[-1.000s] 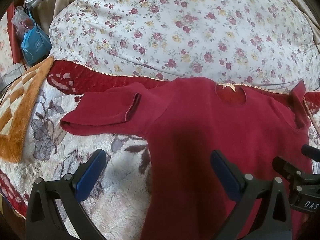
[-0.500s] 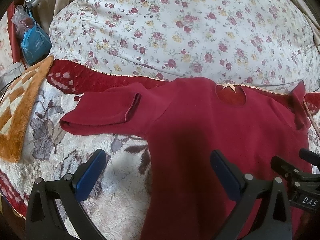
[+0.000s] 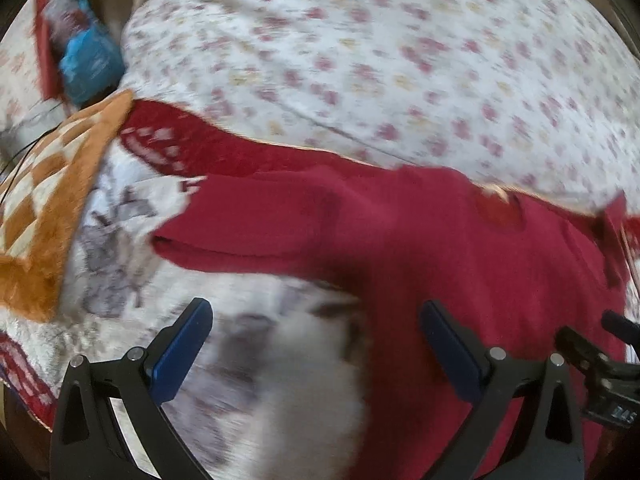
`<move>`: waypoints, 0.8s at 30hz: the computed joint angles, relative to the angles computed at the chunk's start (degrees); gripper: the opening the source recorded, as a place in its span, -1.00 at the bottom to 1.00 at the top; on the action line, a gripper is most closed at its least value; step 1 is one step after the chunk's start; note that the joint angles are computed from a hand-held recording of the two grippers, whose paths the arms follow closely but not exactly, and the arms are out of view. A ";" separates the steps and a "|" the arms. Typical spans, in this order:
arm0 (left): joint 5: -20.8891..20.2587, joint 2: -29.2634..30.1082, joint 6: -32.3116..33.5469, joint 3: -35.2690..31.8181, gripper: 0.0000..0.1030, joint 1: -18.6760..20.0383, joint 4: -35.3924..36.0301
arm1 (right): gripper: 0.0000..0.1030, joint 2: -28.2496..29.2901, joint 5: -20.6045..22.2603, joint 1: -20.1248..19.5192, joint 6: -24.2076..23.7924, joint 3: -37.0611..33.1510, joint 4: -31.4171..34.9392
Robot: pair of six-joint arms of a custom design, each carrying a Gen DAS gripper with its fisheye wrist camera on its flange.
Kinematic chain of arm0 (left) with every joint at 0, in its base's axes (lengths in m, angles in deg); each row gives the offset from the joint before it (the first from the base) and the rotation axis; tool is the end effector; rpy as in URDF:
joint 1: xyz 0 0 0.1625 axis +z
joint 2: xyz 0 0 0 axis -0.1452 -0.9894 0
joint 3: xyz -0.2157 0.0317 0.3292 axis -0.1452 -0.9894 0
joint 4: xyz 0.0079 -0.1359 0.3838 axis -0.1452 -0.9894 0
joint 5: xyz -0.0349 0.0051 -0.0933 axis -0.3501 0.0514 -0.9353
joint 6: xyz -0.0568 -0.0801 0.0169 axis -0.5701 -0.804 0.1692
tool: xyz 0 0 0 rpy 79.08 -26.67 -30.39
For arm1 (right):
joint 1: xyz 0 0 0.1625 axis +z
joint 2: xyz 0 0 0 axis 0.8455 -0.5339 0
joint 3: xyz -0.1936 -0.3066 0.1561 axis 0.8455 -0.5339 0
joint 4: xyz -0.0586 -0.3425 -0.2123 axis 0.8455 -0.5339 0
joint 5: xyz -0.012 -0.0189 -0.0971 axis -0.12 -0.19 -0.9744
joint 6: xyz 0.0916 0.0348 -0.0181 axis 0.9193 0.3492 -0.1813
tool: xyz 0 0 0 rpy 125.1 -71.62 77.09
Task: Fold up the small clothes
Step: 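Grasp the shirt side and sleeve edge with the right tool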
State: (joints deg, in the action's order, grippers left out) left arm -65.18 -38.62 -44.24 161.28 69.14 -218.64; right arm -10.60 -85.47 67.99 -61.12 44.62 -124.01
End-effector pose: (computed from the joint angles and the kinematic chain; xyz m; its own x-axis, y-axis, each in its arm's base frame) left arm -0.0181 -0.4695 0.3636 -0.6870 -0.0070 -0.7266 0.4508 0.7801 -0.4338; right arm 0.3894 -0.4425 -0.0139 -0.7937 0.0629 0.6051 -0.2995 0.8253 -0.4787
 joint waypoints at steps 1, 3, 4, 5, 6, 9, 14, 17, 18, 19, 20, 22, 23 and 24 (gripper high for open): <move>0.53 0.26 -0.35 -1.05 1.00 0.95 0.03 | 1.00 0.51 0.53 0.05 -0.84 -0.69 -0.29; 0.20 0.69 -0.95 -2.75 1.00 2.54 0.09 | 0.98 1.86 2.20 -0.06 -2.35 -2.73 -0.08; 0.23 0.92 -1.02 -3.39 1.00 3.23 -0.26 | 0.94 2.61 2.91 -0.12 -3.03 -3.74 0.13; 0.60 1.28 -1.07 -3.96 1.00 3.77 -0.48 | 0.92 3.37 3.66 -0.20 -3.85 -4.76 0.32; 0.92 1.58 -0.94 -4.49 1.00 4.36 -0.68 | 0.89 4.07 4.48 -0.30 -4.67 -5.69 0.41; 1.45 2.15 -1.68 -5.75 1.00 5.74 -0.26 | 0.77 5.84 7.91 -0.73 -7.22 -8.17 0.33; 2.83 1.96 -5.45 -7.69 1.00 7.45 1.16 | 0.47 9.11 20.19 -2.87 -10.68 -14.41 1.15; 4.46 1.87 -5.29 -8.08 1.00 7.74 0.10 | 0.46 12.53 26.81 -3.98 -11.51 -19.86 2.87; 5.37 2.09 -4.77 -8.13 1.00 7.71 -0.54 | 0.46 14.09 28.82 -4.23 -12.53 -22.33 3.96; 6.41 2.36 -4.22 -8.28 1.00 7.67 -0.78 | 0.46 15.38 29.77 -4.34 -13.05 -24.42 5.03; 7.04 2.53 -3.58 -8.43 1.00 7.67 -0.95 | 0.46 16.57 30.69 -4.46 -13.17 -26.43 6.15; 7.59 2.61 -2.70 -8.74 1.00 7.78 -1.10 | 0.46 19.31 33.23 -5.10 -12.25 -30.92 8.63; 7.49 2.57 -2.49 -8.92 1.00 7.94 -1.07 | 0.46 20.32 34.53 -5.52 -11.57 -32.56 9.66; 7.34 2.43 -2.55 -9.04 1.00 8.07 -0.87 | 0.44 21.05 35.43 -5.92 -10.73 -33.73 10.46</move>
